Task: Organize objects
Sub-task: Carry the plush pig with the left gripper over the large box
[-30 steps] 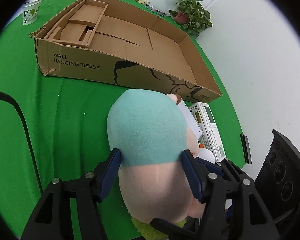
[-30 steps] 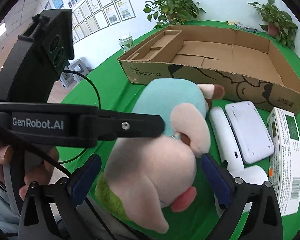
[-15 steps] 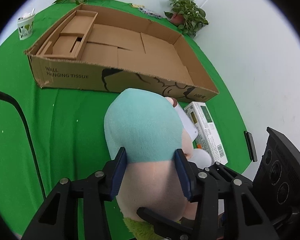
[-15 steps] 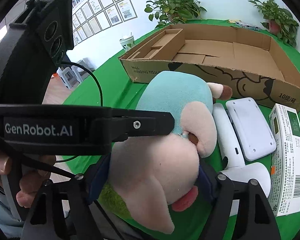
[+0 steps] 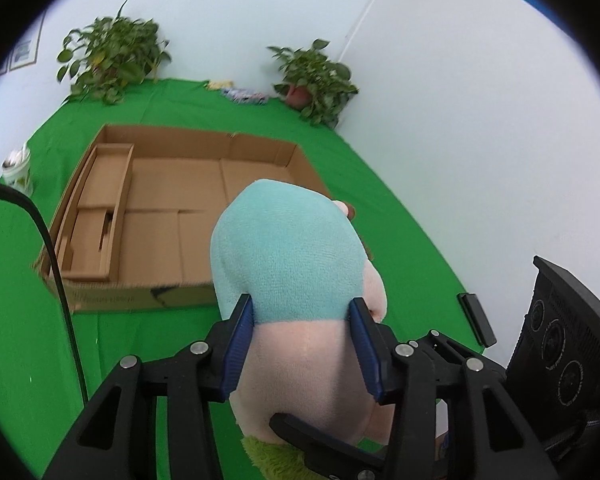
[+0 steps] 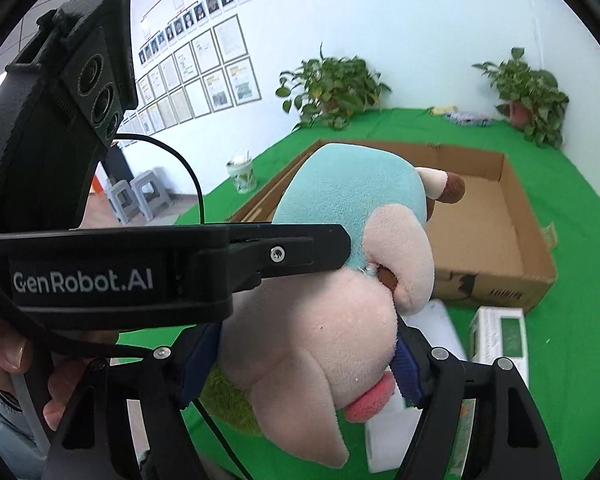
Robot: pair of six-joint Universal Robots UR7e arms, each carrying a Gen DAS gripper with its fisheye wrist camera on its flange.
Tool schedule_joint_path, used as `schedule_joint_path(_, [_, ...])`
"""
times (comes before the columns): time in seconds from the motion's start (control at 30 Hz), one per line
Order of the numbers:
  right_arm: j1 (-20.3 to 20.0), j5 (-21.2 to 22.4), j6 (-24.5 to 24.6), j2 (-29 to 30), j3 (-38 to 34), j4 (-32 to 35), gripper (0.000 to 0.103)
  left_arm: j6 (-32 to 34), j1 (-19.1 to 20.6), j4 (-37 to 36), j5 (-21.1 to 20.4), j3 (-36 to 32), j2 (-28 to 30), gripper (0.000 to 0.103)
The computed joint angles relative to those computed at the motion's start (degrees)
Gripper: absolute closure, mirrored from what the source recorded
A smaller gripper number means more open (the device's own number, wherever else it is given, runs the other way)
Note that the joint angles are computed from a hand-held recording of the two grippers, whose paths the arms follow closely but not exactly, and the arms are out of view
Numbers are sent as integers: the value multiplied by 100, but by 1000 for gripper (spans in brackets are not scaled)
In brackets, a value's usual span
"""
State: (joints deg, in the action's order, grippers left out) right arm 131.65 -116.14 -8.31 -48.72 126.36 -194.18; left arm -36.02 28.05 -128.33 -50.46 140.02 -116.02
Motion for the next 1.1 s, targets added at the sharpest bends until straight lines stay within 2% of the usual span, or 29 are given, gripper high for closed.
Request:
schedule_joint_path(0.2, [255,-379,29,-31,-275,-69,31,661,61,-513,-60,-274,267,58])
schedule_joint_path(0.5, [639,-845,-141,3,-1016,325,31,1448,201,-1068,-135,-680,413,58])
schedule_joint_path(0.8, [792,-932,-335,302,-1785,724,31,1909,413,-1297,-141,-1089,658,57])
schedule_joint_path(1.1, [638,-791,-397,833,-2839,1218,31,2360,896,-1481,-328,-1473,974,58])
